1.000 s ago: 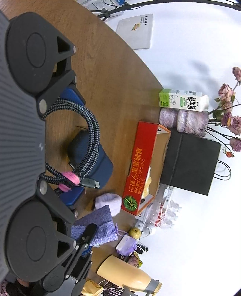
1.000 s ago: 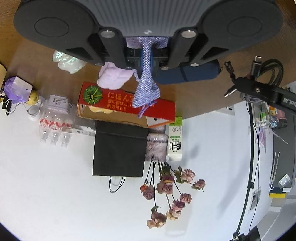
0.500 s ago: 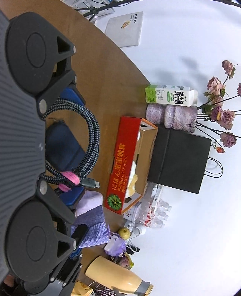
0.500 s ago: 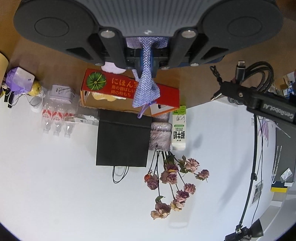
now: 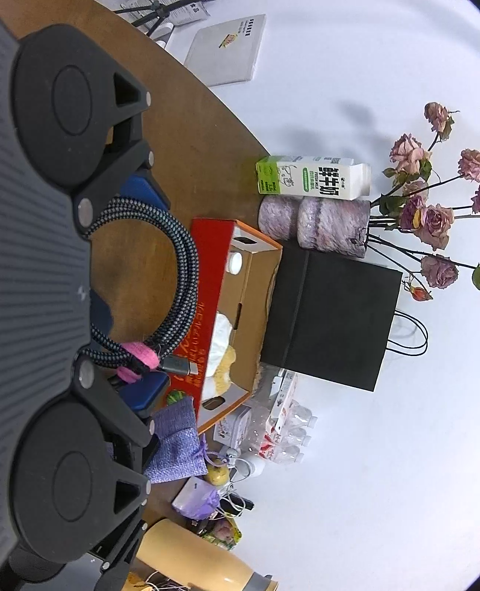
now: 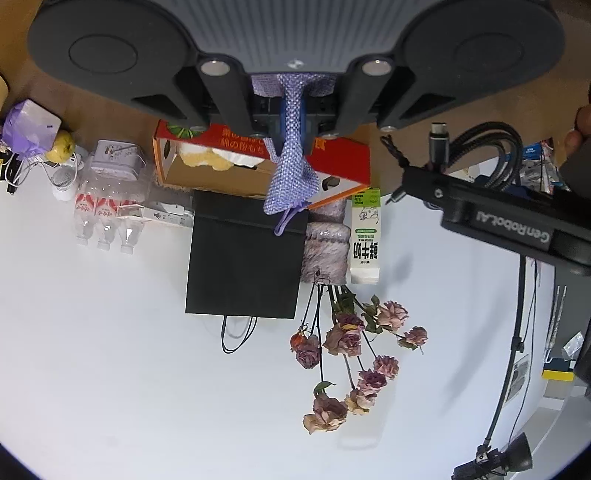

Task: Organize objects
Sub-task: 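Carry the cable and purple pouch toward the cardboard box with both tools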

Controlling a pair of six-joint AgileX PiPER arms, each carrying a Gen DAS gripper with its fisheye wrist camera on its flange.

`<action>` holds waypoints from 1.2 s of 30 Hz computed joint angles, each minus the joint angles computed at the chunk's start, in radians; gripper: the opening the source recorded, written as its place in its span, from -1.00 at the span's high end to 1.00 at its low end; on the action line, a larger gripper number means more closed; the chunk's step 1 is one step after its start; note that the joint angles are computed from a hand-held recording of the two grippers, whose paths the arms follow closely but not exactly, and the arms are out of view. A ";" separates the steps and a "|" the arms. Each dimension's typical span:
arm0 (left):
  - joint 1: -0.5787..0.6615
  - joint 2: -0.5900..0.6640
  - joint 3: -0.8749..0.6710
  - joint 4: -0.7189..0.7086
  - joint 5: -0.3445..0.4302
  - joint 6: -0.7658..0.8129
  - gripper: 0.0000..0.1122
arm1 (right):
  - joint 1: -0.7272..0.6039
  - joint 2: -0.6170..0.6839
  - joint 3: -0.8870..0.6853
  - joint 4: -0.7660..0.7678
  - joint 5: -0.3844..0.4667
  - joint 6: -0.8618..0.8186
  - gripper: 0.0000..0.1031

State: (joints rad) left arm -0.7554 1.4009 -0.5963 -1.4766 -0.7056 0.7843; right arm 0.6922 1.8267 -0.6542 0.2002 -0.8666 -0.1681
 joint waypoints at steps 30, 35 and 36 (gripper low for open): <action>0.358 0.253 -0.330 0.263 0.223 -0.054 -0.66 | -0.029 0.255 -0.593 0.207 0.341 -0.142 0.88; 0.390 0.294 -0.392 0.280 0.241 -0.056 -0.66 | -0.034 0.302 -0.698 0.276 0.380 -0.196 0.88; 0.395 0.302 -0.405 0.283 0.243 -0.056 -0.66 | -0.035 0.312 -0.720 0.294 0.387 -0.212 0.88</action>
State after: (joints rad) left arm -0.3608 1.7032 -1.0010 -1.1935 -0.4627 0.7284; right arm 0.6573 2.1389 -1.3738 0.4946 -0.4794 -0.3800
